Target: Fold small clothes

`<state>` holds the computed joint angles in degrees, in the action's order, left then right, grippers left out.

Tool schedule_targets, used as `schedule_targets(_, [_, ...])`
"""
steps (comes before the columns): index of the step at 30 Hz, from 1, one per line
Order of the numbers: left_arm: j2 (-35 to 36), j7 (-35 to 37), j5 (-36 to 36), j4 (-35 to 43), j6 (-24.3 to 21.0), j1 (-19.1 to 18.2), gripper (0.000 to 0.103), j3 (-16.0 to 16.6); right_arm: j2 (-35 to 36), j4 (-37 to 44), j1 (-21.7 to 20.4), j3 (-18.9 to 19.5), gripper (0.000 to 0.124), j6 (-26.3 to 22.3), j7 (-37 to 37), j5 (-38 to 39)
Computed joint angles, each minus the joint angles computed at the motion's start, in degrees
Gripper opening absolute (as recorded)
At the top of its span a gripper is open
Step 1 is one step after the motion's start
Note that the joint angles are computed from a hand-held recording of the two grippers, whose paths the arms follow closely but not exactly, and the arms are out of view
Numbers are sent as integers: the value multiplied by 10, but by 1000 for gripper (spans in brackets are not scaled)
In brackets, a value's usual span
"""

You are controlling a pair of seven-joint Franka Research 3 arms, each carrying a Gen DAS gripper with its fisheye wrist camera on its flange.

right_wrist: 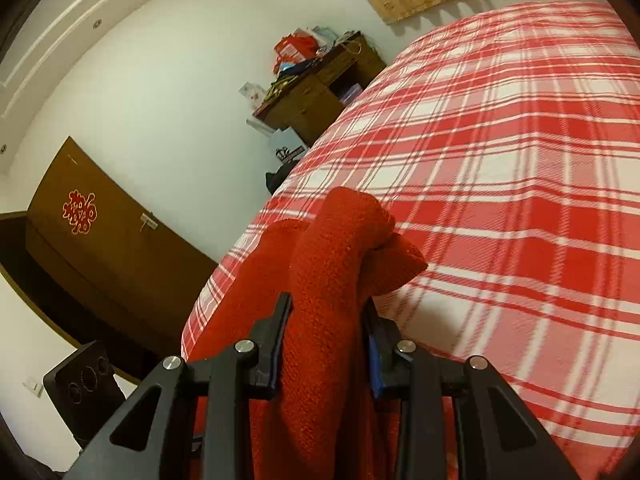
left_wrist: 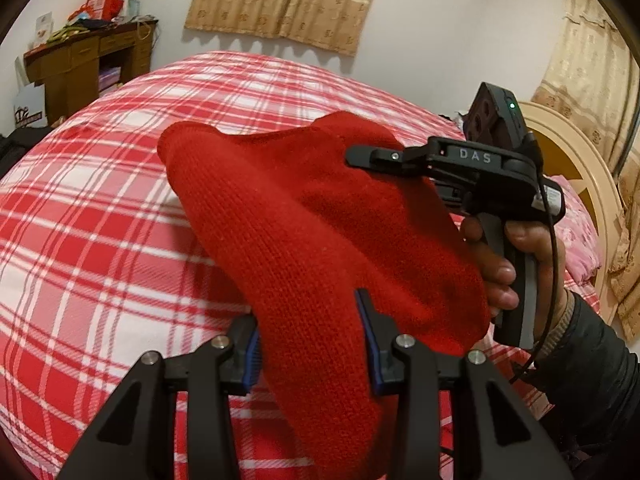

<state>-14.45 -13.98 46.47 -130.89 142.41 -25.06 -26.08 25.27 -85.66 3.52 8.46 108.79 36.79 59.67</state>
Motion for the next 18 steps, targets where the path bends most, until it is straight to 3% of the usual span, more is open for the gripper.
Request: schedule_targets(18, [-16, -20, -39, -56, 49, 5, 46, 3, 28, -1, 15, 1, 33, 26, 30, -46])
